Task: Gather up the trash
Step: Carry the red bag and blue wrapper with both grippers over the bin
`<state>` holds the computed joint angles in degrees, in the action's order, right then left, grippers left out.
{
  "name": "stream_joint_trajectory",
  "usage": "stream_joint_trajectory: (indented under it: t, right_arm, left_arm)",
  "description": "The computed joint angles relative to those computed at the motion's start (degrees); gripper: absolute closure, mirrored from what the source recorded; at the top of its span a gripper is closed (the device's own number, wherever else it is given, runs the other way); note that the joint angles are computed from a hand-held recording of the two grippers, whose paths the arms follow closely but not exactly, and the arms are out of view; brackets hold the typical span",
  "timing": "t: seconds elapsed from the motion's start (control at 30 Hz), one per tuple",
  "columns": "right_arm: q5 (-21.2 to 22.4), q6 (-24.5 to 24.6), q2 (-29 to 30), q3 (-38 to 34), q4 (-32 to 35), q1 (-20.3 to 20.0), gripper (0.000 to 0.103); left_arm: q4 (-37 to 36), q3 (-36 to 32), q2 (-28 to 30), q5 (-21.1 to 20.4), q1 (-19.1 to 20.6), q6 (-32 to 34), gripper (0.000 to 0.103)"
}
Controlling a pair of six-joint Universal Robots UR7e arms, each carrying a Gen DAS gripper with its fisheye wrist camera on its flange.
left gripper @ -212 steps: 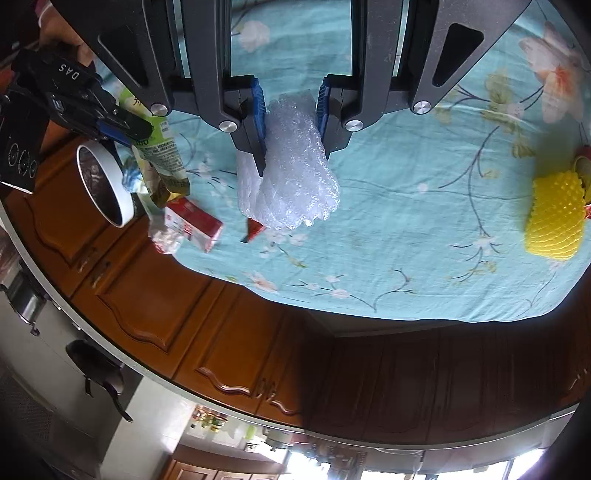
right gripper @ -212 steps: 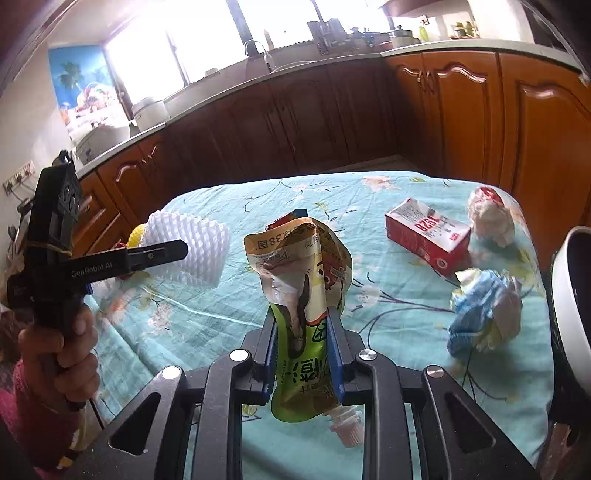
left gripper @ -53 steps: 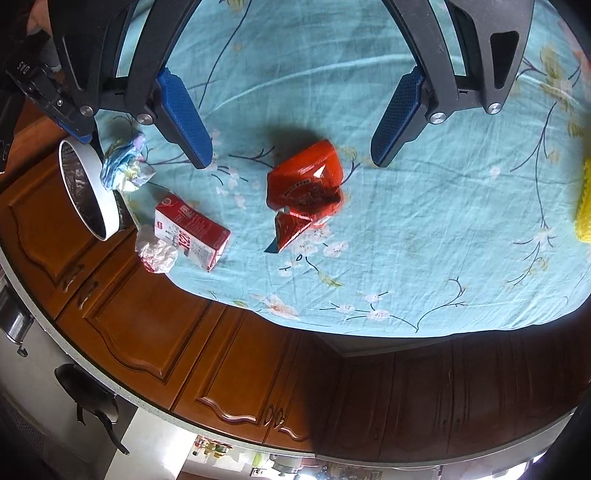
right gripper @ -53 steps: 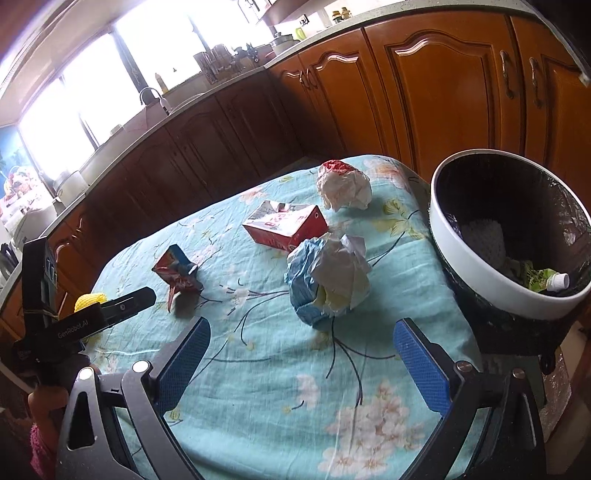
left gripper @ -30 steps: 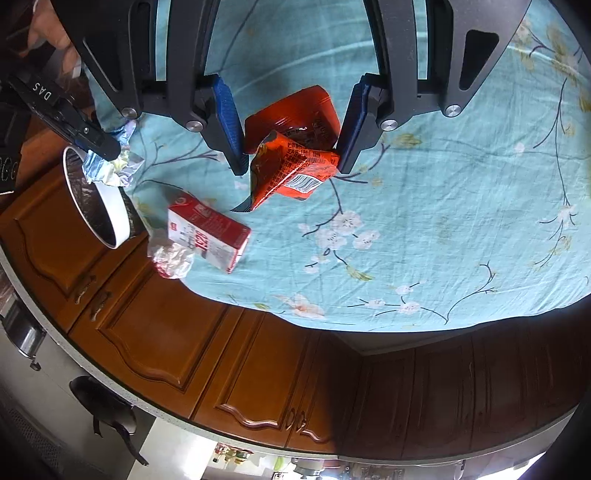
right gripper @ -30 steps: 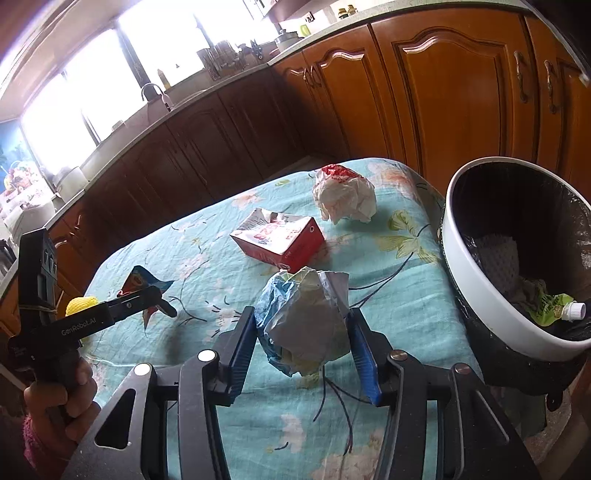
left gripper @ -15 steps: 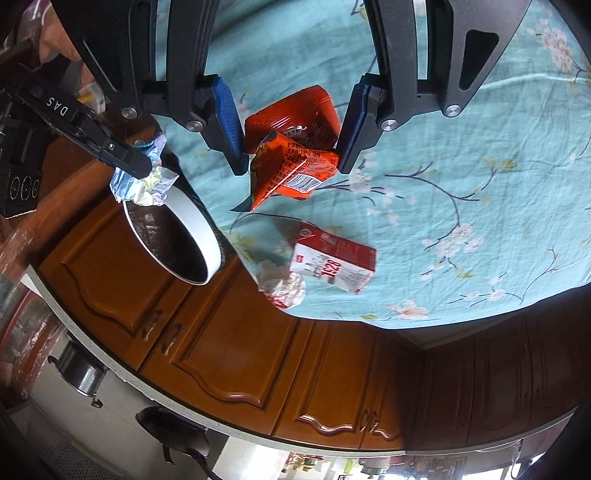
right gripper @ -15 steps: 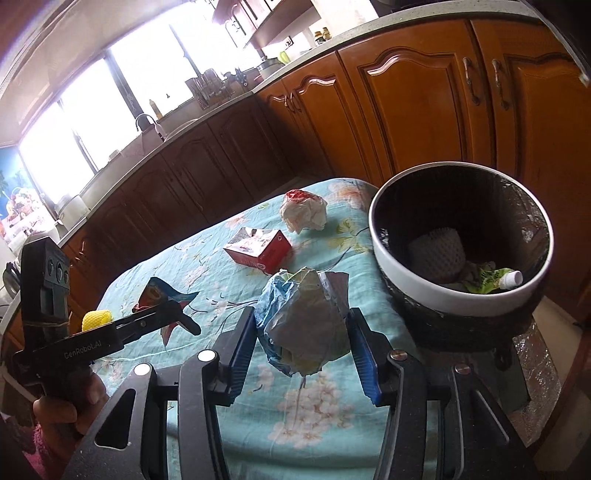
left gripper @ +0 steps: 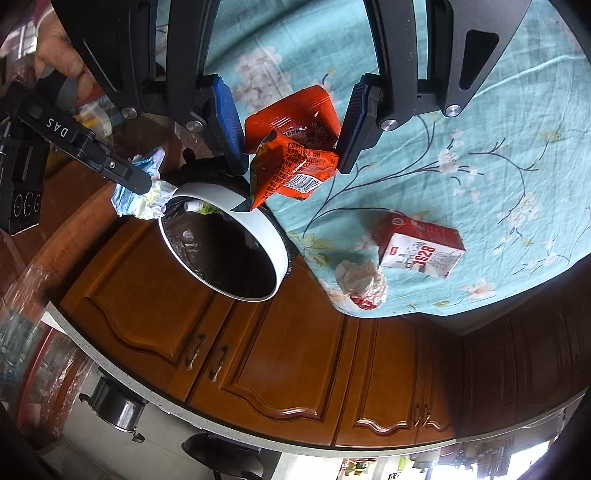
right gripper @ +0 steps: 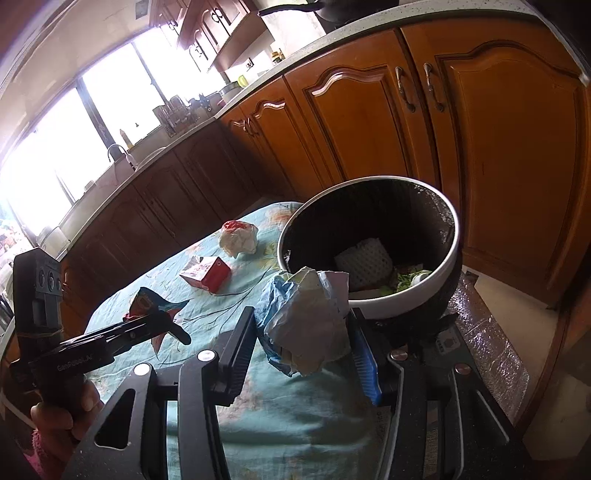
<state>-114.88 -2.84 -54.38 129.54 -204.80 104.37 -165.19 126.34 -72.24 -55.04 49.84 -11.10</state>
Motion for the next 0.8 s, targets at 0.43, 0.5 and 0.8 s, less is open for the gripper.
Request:
stream_joint_trajectory:
  t: [0.43,0.5,0.8]
  right_arm:
    - [0.6,-2.0,-1.8,-0.5,-0.7,-2.5,0.052]
    - [0.9,-2.5,-2.0,-0.9,-0.6,-3.0,0.052]
    - [1.6,-4.3,-2.9,-3.6,1.0,-4.6,0.050]
  left_arm:
    - [-1.0,-4.6,6.0,-1.2,0.0,4.5,0.055]
    - [-1.2,-5.9,7.3,-1.3,-0.1,5.3,0.055]
    - [-0.6,-13.4,13.7,-2.3,0.8,9.2,0.055]
